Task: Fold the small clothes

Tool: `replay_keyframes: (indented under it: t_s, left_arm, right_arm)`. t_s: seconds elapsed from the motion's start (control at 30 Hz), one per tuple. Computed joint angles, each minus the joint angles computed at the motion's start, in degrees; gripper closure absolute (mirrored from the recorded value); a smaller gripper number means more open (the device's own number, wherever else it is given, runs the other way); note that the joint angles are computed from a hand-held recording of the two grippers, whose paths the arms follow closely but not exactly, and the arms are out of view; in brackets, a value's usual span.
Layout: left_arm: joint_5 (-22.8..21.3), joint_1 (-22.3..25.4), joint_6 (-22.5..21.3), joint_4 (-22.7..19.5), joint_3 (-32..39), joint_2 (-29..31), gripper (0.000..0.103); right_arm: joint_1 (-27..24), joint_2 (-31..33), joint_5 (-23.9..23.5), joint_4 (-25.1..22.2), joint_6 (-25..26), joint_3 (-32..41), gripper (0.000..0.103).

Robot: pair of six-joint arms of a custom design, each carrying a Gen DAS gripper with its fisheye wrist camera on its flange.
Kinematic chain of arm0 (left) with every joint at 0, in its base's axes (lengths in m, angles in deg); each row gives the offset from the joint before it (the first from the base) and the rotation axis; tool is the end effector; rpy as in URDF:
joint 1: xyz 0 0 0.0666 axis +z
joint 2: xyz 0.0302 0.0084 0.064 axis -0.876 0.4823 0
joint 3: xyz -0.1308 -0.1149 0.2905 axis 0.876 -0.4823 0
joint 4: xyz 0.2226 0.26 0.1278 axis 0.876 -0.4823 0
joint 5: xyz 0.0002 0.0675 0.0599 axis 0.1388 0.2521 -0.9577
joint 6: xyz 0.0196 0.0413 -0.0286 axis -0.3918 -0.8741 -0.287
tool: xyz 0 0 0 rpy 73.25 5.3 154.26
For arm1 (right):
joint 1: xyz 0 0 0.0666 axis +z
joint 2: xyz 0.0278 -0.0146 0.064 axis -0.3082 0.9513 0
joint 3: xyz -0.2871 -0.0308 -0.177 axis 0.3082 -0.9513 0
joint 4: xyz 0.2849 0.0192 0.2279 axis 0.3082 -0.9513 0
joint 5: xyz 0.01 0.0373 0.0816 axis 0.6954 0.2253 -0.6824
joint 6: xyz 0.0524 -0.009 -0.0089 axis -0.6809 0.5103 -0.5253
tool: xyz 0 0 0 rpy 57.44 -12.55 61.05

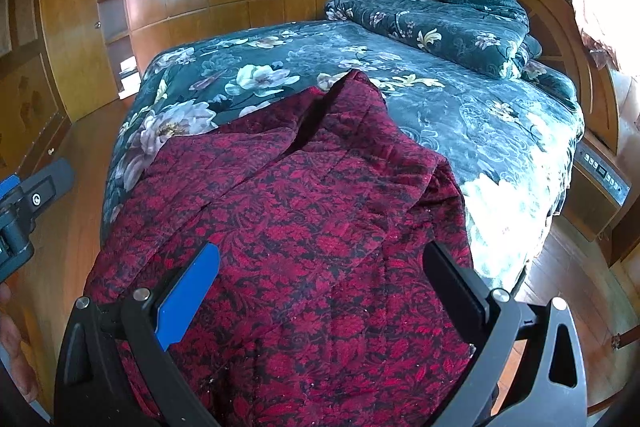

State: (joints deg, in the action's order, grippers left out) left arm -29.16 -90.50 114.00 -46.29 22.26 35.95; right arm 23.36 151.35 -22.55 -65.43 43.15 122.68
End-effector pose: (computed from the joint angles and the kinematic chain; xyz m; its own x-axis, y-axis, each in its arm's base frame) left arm 0.4375 -0.2238 0.4356 -0.5528 -0.1402 -0.8214 -0.2327 0.9725 -0.0093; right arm 0.4672 0.3927 0.4099 -0.6793 -0.0742 -0.7301 -0.1546 0.9870 0.0436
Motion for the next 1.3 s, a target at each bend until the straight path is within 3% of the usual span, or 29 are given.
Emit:
replay_keyframes:
  t_s: [1.3]
  left_arm:
    - [2.06,0.34,-0.28,-0.86,0.05,-0.19,0.004]
  right_arm:
    - [0.13,1.17,-0.30,-0.90,0.74,1.60,0.002]
